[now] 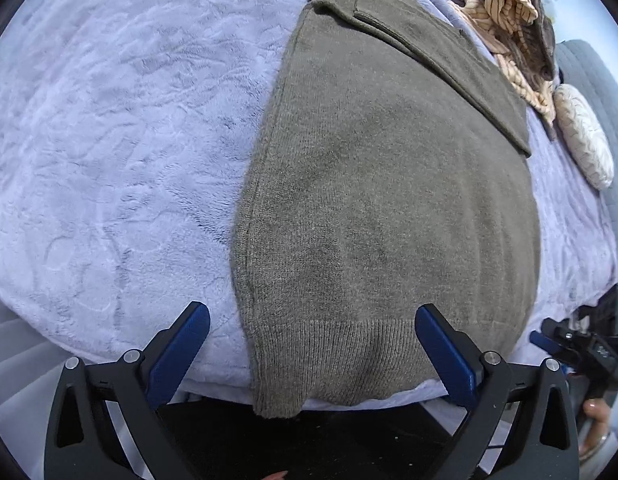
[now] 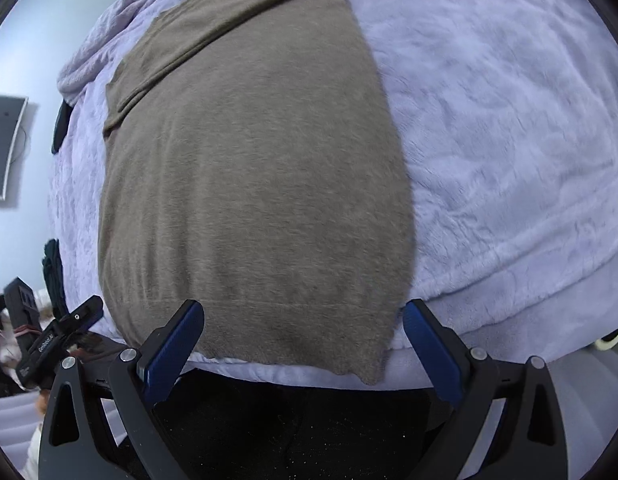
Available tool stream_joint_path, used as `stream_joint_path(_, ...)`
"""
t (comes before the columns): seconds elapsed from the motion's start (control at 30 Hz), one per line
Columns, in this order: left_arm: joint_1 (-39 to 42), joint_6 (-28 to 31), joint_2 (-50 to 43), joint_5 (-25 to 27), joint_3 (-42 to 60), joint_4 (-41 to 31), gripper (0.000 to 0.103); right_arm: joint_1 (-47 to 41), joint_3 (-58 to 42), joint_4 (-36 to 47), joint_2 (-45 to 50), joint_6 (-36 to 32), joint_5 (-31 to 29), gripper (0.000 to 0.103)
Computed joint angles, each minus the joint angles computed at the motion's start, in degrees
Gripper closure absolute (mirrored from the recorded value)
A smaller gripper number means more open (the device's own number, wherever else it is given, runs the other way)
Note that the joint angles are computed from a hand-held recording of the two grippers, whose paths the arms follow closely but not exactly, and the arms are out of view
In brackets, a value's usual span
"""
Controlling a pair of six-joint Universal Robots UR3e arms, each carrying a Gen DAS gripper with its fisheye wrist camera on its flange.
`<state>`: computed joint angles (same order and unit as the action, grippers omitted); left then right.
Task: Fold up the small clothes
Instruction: 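Move both tools to the sweater hem and close them on it, then lift the hem with both tools and fold it over toward the collar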
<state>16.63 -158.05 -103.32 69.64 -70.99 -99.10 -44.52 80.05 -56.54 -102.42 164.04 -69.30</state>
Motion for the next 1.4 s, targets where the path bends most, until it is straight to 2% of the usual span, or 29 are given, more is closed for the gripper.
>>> stream_joint_path(0.17, 3.11, 3.61, -3.57, -5.05, 1.32, -3.97, 0.000, -7.14, 7.36, -2.30, -4.00, -3.74, 0.91, 0.003)
stream_joint_path(0.27, 4.21, 5.86, -5.63, -7.89, 2.48, -6.77, 0.000, -10.42, 10.98, -2.63, -4.28, -6.34, 3.59, 0.003)
stream_joint_path(0.5, 6.57, 13.32, -8.49, -14.03, 7.78, -18.54, 0.000, -12.88, 14.99, 6.53, -3.30, -15.16, 9.43, 0.003)
stream_joint_path(0.6, 5.72, 15.49, -8.44, -14.16, 8.39, -20.86, 0.000, -14.01, 14.44, 12.59, -3.08, -19.73, 13.04, 0.003)
stream_joint_path(0.67, 4.17, 14.20, -7.89, -12.55, 6.91, -18.26, 0.000, -14.41, 14.39, 14.57, -2.70, -21.39, 14.72, 0.003)
stream_joint_path(0.8, 2.45, 11.65, -7.93, -11.02, 6.18, -15.80, 0.000, -13.82, 16.40, 11.05, -2.25, -18.25, 14.40, 0.003)
stream_joint_path(0.83, 2.25, 11.04, -8.26, -10.93, 6.63, -15.90, 0.001, -14.19, 16.95, 10.43, -2.42, -17.60, 14.01, 0.006)
stream_joint_path(0.9, 2.63, 10.41, -8.23, -11.03, 6.92, -16.27, 0.010, -14.82, 17.62, 9.48, -2.93, -15.39, 12.87, 0.029)
stream_joint_path(0.97, 2.98, 9.86, -8.37, -10.22, 7.21, -16.31, 0.023, -16.04, 17.23, 9.56, -3.11, -14.49, 9.55, 0.068)
stream_joint_path(1.0, 3.32, 9.59, -8.40, -10.50, 7.18, -16.44, 0.028, -16.48, 17.39, 9.78, -3.11, -14.54, 8.60, 0.070)
stream_joint_path(1.07, 4.56, 10.30, -8.98, -11.69, 7.41, -18.16, 0.058, -18.08, 16.86, 12.03, -3.05, -16.50, 8.43, 0.084)
stream_joint_path(1.1, 4.75, 10.23, -9.71, -12.57, 7.85, -19.08, 0.065, -18.14, 16.05, 12.86, -2.70, -16.92, 8.59, 0.087)
stream_joint_path(1.13, 4.96, 10.00, -10.35, -13.40, 8.14, -19.91, 0.079, -18.65, 15.30, 14.23, -2.40, -17.76, 9.06, 0.091)
stream_joint_path(1.17, 5.47, 10.40, -10.92, -14.25, 8.49, -21.23, 0.087, -19.57, 14.63, 16.15, -2.18, -18.87, 10.08, 0.091)
stream_joint_path(1.4, 5.95, 11.62, -13.37, -22.05, 14.72, -28.61, 0.087, -18.92, 9.11, 23.39, 1.89, -20.01, 20.43, 0.092)
